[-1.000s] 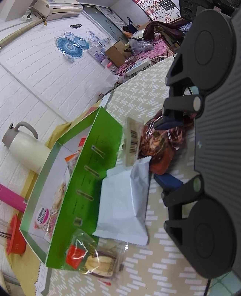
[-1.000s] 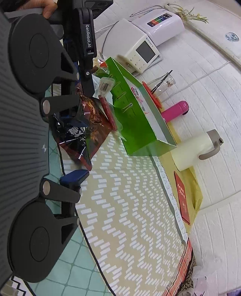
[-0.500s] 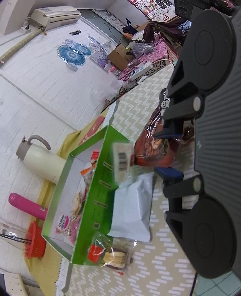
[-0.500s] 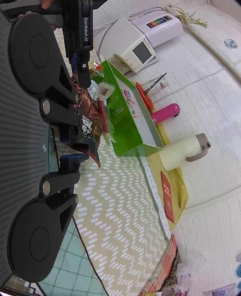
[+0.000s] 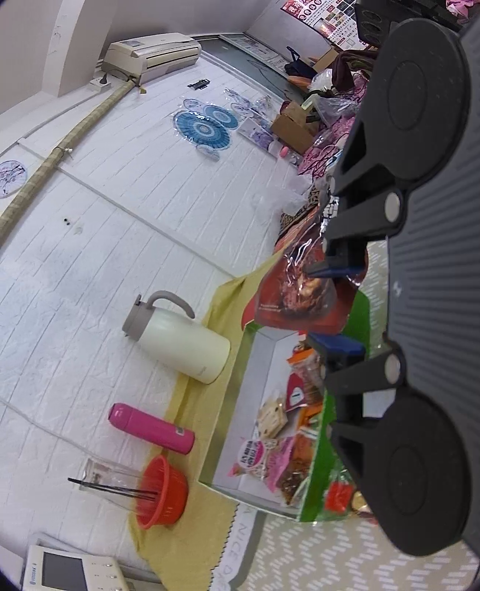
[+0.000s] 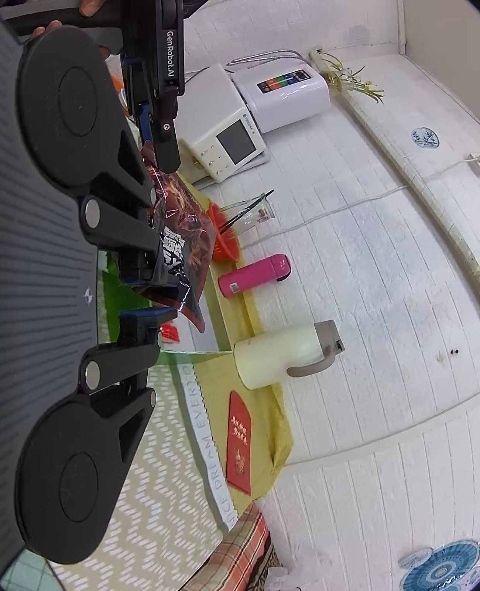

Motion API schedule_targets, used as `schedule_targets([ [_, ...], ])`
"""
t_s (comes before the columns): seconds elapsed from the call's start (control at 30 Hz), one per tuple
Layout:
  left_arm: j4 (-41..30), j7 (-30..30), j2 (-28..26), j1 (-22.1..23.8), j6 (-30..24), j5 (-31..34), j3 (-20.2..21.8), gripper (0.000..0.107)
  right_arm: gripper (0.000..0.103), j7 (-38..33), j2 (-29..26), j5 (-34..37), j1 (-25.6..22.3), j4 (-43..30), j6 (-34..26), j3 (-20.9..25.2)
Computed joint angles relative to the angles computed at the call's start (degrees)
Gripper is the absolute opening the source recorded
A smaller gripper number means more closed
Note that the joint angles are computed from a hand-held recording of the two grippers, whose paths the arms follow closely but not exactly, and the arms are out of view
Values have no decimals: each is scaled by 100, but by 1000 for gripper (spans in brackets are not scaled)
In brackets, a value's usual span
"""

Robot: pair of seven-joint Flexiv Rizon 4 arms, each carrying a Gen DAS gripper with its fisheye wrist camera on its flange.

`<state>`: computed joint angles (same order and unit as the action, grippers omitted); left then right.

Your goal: Organize snacks

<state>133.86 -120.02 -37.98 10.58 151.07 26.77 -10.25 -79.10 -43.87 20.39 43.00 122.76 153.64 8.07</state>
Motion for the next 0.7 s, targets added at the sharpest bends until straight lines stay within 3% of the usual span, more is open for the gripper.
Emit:
schedule_targets([
  [0.37, -1117, -251, -355, 502, -1129, 212, -315, 13, 22, 144, -351, -476, -239, -1208, -1207, -349],
  [0.7, -1841, -193, -938, 1080, -2102, 439, -956, 14, 24, 375, -901, -733, -249, -2240, -2354, -798],
])
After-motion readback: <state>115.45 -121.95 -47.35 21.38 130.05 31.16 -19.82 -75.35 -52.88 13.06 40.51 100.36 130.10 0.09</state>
